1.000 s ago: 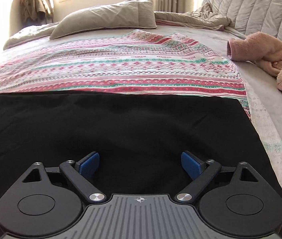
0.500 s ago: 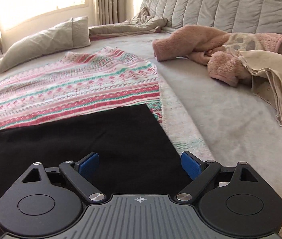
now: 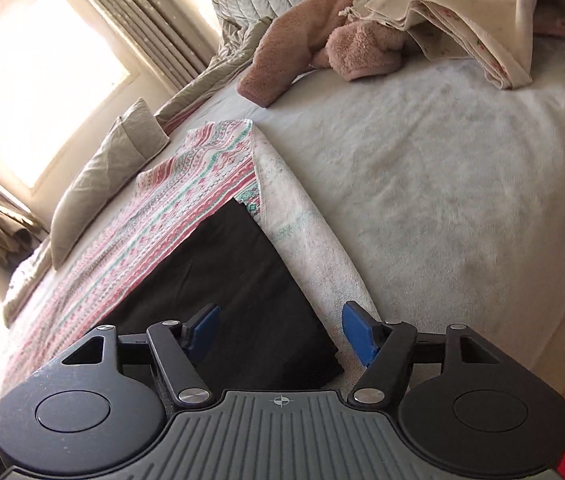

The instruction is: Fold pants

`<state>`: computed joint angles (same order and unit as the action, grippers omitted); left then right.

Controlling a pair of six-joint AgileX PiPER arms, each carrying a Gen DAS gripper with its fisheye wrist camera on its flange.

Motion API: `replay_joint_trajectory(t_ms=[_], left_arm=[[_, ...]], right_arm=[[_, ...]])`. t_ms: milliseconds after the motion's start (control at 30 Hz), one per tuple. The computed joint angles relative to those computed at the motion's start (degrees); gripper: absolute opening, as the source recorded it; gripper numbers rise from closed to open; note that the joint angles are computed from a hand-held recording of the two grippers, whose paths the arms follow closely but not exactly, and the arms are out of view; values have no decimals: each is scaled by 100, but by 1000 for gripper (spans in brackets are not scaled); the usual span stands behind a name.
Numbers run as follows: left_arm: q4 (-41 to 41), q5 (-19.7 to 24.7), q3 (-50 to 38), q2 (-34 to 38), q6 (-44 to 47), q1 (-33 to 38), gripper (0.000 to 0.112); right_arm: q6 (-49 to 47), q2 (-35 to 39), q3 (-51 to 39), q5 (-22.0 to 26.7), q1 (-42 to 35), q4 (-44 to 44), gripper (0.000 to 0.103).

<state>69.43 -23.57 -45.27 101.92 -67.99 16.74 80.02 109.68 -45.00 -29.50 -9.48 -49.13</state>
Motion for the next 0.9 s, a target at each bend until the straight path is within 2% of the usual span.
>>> replay_joint_trajectory(t_ms=[100,267,367,400,500,733,800,900], left_arm=[[81,64,-63,79,-149,-105,103],[255,211,-123,157,-295,-253,103],[444,268,-181,197,-477,-294,103],[481,262,-188,200,-520,-291,103],[628,196,-197,189,-707,-263,103],[1059,-9,-252,230,-1216,-188,103],[1280,-265,-315,295,-1521,-107,103],[1498,-705,-429,423,-2003,5,103]], right_arm=[[181,17,2,-51,-25,-177,63],[-1,-41,-220,780,439,-112,53],[-215,-71,-257,1063,617,98,48],[-217,-75,-250,1086,633,108,41],[-86,-75,-238,1022,631,15,31],[-652,-317,-108,610,851,688,26],[-727,-372,-186,538,1045,747,26],[-686,-351,-529,691,1545,646,25]])
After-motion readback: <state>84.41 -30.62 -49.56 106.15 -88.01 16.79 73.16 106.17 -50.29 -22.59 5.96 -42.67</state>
